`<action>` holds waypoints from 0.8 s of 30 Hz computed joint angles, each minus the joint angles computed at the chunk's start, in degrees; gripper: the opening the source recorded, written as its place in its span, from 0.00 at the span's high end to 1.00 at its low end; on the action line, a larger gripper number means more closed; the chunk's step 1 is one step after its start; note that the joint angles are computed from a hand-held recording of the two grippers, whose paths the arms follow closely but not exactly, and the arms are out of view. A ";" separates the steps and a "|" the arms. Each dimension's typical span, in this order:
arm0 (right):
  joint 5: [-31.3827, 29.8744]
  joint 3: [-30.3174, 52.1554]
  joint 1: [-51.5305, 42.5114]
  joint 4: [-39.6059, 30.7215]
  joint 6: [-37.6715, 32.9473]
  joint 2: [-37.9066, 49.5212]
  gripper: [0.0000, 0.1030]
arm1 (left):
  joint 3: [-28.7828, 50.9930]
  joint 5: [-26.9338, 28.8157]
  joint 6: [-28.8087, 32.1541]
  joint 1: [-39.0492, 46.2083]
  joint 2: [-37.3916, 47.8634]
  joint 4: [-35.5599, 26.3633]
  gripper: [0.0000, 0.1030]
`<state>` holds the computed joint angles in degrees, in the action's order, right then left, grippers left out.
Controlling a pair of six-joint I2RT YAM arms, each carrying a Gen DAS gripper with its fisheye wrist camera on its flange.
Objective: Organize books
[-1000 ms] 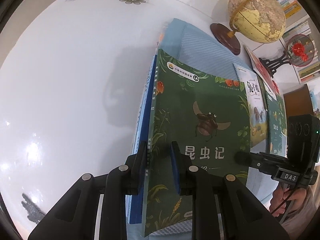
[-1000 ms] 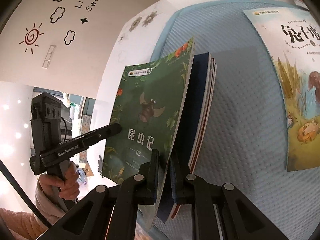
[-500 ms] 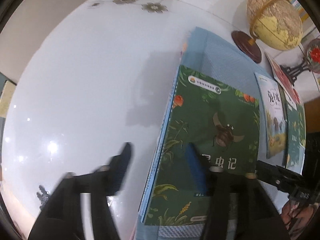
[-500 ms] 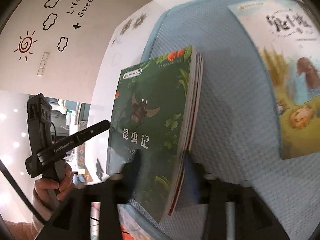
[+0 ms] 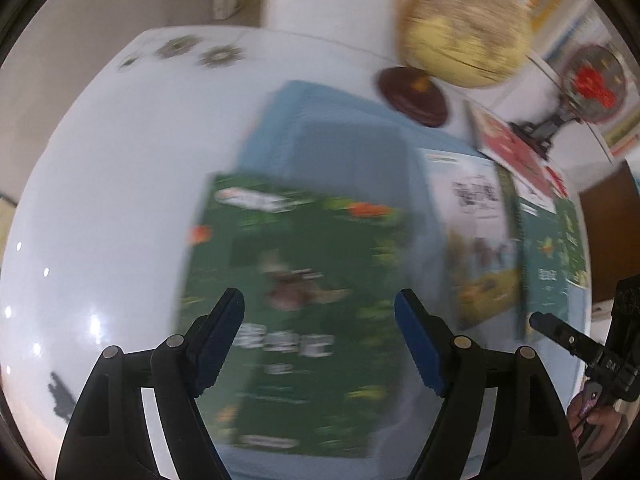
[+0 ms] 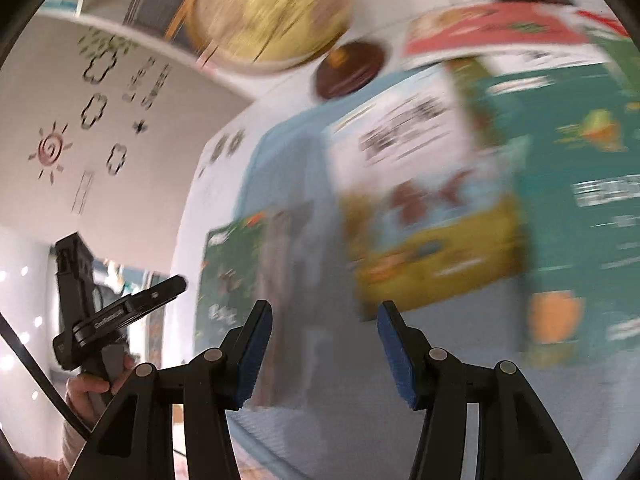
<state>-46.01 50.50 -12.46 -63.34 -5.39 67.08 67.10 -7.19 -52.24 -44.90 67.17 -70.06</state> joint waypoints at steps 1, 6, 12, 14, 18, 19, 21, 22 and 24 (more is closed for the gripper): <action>0.29 1.47 -5.18 -3.35 -5.63 1.49 0.48 | 1.93 -0.18 -0.76 -2.04 2.93 1.08 0.26; 3.58 8.04 -24.30 -11.27 -25.72 10.22 0.48 | 11.56 0.66 -3.33 -9.63 17.60 6.42 0.26; 8.92 14.28 -34.11 -8.30 -33.78 21.03 0.47 | 28.09 2.52 -3.20 -15.47 37.29 10.33 0.26; 10.34 15.54 -35.51 -7.25 -35.96 23.53 0.47 | 32.71 2.45 -2.82 -16.96 42.09 10.87 0.26; 10.39 18.36 -37.03 -6.56 -39.81 28.31 0.47 | 38.13 5.13 -3.76 -17.92 48.97 13.62 0.26; 10.46 18.71 -37.15 -6.00 -40.18 29.48 0.47 | 39.56 5.24 -4.21 -18.04 50.20 13.50 0.26; 10.58 19.07 -36.81 -5.58 -40.45 31.01 0.47 | 41.48 5.88 -5.13 -18.08 52.43 13.91 0.26; 10.44 19.56 -36.63 -5.52 -40.65 32.43 0.47 | 42.28 6.40 -5.43 -18.09 53.39 14.24 0.26; 9.86 21.02 -36.28 -6.76 -40.97 35.40 0.47 | 42.65 7.24 -6.00 -18.30 54.35 15.71 0.28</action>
